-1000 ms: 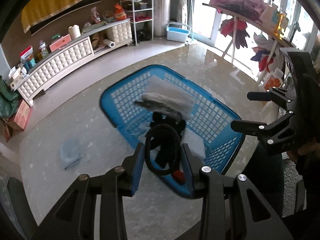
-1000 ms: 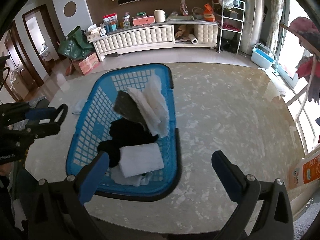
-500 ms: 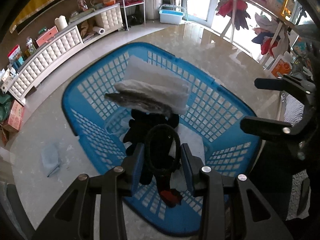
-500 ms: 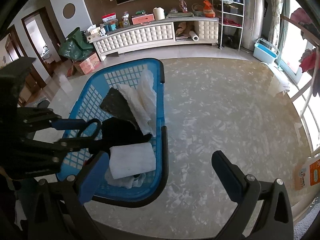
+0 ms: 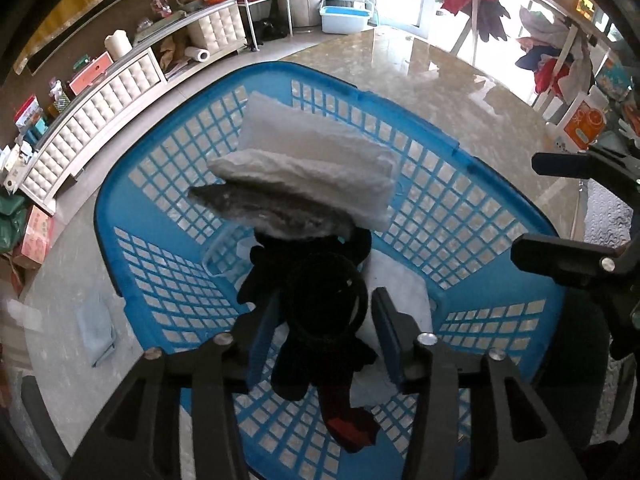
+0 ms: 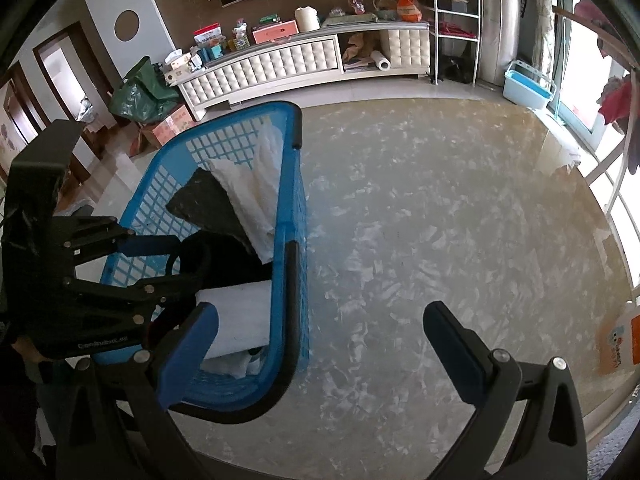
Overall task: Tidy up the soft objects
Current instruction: 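Carry the black rubber ring over the basket and open the left tool, then withdraw both tools and move the right tool to the light blue cloth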
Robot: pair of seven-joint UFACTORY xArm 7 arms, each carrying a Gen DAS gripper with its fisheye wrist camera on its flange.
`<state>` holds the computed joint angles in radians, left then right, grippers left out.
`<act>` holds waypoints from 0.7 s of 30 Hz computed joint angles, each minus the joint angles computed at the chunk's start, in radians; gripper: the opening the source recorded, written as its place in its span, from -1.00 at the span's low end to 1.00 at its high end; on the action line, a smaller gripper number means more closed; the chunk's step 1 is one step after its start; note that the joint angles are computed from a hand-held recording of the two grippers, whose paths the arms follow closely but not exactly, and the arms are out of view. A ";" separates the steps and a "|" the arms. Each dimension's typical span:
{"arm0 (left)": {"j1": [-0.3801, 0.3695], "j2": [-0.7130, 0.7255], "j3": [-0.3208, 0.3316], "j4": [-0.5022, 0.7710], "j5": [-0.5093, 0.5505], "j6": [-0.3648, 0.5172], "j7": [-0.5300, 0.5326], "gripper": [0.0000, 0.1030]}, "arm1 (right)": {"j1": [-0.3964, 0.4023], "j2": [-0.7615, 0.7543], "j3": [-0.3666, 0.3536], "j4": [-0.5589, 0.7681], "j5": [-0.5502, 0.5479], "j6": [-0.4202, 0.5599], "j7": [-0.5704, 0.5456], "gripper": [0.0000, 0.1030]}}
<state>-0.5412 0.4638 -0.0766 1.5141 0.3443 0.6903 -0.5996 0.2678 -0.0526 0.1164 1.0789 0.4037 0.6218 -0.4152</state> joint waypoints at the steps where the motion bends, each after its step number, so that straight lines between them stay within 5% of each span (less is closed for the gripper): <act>1: 0.001 0.002 -0.001 0.002 -0.002 -0.001 0.002 0.01 | 0.000 -0.004 -0.001 -0.007 0.003 -0.003 0.000 0.99; 3: 0.005 0.003 -0.002 0.001 -0.007 -0.012 0.005 0.35 | 0.000 -0.005 -0.001 -0.007 0.005 0.005 -0.004 0.99; 6: -0.016 0.009 0.018 0.009 0.027 0.002 -0.026 0.58 | 0.000 -0.004 0.000 0.000 -0.006 0.016 -0.001 0.99; 10: -0.035 0.009 0.027 0.017 0.075 0.019 -0.053 0.65 | -0.001 -0.002 0.001 0.005 -0.019 0.020 0.019 0.99; 15: -0.038 -0.017 0.025 -0.002 0.094 0.015 -0.087 1.00 | 0.004 -0.011 0.004 0.002 -0.027 0.020 0.030 0.99; 21: -0.032 -0.081 0.015 -0.051 0.111 0.026 -0.153 1.00 | 0.014 -0.025 0.012 -0.007 -0.067 0.010 0.078 0.99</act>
